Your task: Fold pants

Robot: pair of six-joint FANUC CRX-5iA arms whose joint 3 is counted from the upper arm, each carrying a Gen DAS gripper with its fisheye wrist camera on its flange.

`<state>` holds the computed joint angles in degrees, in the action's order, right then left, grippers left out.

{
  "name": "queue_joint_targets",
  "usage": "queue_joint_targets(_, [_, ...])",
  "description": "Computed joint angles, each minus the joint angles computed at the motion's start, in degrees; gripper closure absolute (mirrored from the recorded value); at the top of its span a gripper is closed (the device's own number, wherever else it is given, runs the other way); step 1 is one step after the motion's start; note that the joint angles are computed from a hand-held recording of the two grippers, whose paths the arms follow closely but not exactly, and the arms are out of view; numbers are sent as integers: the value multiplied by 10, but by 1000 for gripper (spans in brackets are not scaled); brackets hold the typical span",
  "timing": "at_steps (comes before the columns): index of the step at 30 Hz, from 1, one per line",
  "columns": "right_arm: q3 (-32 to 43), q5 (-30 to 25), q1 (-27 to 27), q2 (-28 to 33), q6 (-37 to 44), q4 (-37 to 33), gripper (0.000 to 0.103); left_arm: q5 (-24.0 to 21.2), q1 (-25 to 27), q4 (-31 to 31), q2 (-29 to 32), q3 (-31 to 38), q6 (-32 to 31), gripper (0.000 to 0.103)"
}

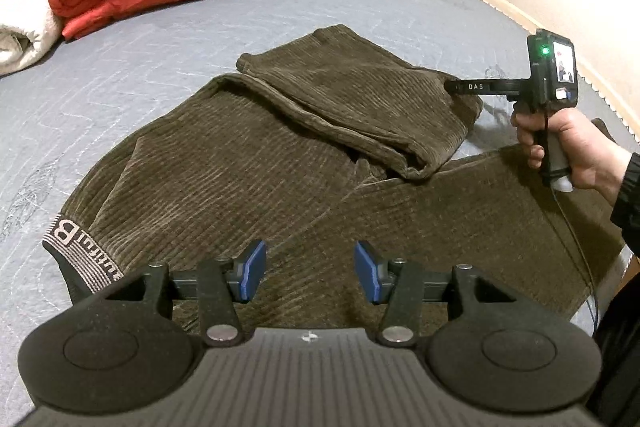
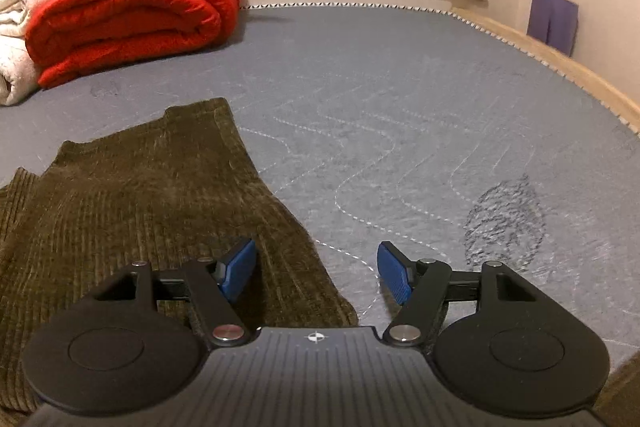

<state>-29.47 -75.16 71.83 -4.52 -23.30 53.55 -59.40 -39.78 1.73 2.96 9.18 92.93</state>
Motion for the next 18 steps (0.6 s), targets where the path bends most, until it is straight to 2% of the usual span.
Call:
queue_joint_targets(2, [-25, 42, -6, -24, -5, 15, 62, 0, 1, 0, 0, 1, 0, 49])
queue_joint_targets(3, [-38, 71, -10, -39, -6, 24, 87, 0, 1, 0, 1, 2, 1, 49])
queue_joint_targets(7, [-52, 88, 3, -61, 31, 70, 91, -2, -1, -3, 4, 5, 1, 49])
queue_joint_targets(10, [-75, 135, 20, -105, 79, 124, 92, -2, -1, -4, 2, 2, 2, 49])
queue_joint_targets(12, [-89, 196, 37, -149, 140, 127, 92, -3, 0, -4, -1, -1, 3, 49])
queue_joint_targets(13, [-90, 226, 48, -169, 179, 106, 93, -3, 0, -4, -2, -3, 4, 49])
queue_joint_targets(15, [-81, 282, 70, -202, 278, 12, 94, -4, 2, -4, -2, -4, 3, 49])
queue_joint_targets(16, [-75, 291, 82, -209, 320, -33, 94, -5, 2, -4, -2, -3, 4, 49])
queue_joint_targets(18, [-67, 284, 89, -205, 334, -67, 94, -5, 2, -5, 1, 0, 6, 49])
